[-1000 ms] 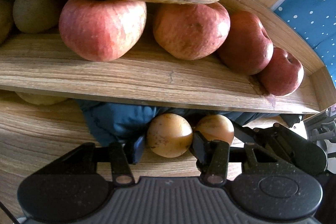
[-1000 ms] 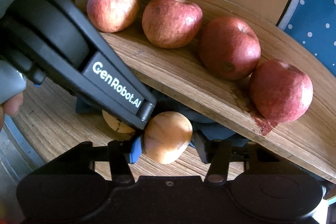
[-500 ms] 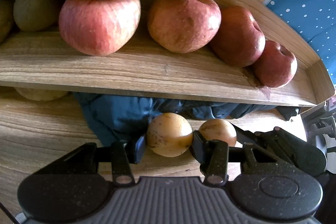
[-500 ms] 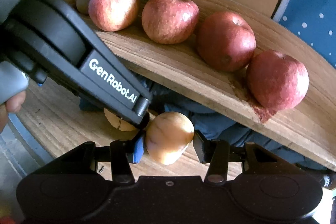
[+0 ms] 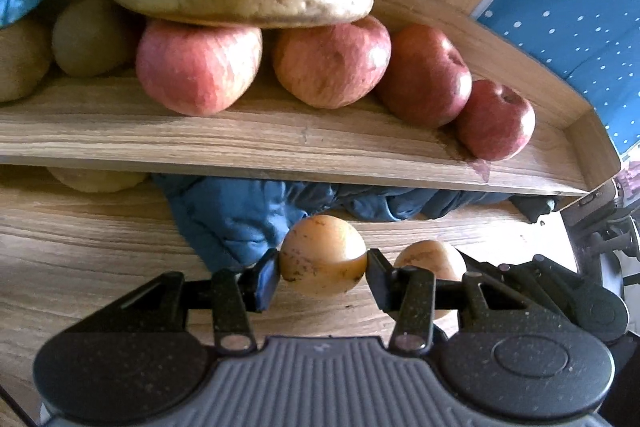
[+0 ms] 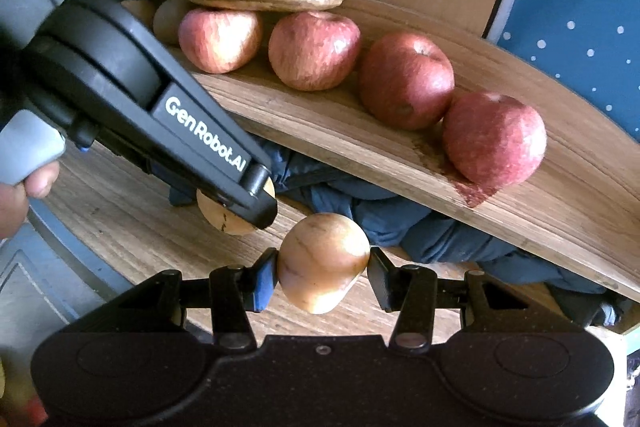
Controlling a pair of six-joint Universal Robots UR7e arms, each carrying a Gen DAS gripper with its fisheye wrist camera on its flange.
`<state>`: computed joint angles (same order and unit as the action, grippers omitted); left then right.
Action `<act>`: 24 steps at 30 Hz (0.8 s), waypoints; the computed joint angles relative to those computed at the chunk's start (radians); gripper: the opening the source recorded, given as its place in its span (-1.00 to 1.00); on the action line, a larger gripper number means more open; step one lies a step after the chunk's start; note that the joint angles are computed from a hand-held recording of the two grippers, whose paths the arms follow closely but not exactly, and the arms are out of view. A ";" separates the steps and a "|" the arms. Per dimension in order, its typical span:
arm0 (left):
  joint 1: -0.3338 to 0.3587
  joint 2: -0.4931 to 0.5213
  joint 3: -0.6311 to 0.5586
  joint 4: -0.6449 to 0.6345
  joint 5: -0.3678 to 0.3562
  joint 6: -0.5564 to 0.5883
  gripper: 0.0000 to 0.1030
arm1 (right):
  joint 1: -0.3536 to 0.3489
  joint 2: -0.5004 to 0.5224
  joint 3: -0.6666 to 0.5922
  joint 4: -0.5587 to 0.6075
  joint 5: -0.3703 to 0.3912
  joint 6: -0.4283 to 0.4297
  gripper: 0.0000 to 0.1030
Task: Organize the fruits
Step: 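Grasp a round pale pear with the left tool while the right tool grasps the other, then carry both pale pears over the steel tray with both tools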
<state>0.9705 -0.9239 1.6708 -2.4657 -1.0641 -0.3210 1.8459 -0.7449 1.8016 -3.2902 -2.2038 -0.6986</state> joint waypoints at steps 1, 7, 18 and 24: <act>-0.002 -0.006 0.006 -0.003 0.002 0.000 -0.02 | 0.005 0.007 -0.007 0.003 -0.001 0.004 -0.04; -0.015 -0.050 0.051 -0.019 0.025 -0.003 -0.02 | 0.017 -0.018 0.031 -0.011 0.012 0.011 -0.04; -0.043 -0.149 0.167 -0.030 0.064 -0.040 -0.02 | 0.055 -0.081 0.114 0.011 0.056 0.047 -0.04; -0.054 -0.205 0.227 -0.025 0.091 -0.083 -0.02 | 0.074 -0.100 0.154 0.023 0.080 0.067 -0.04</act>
<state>0.9160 -1.1289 1.8976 -2.4903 -0.9727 -0.4038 1.9203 -0.8453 1.9560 -3.2667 -2.1235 -0.6320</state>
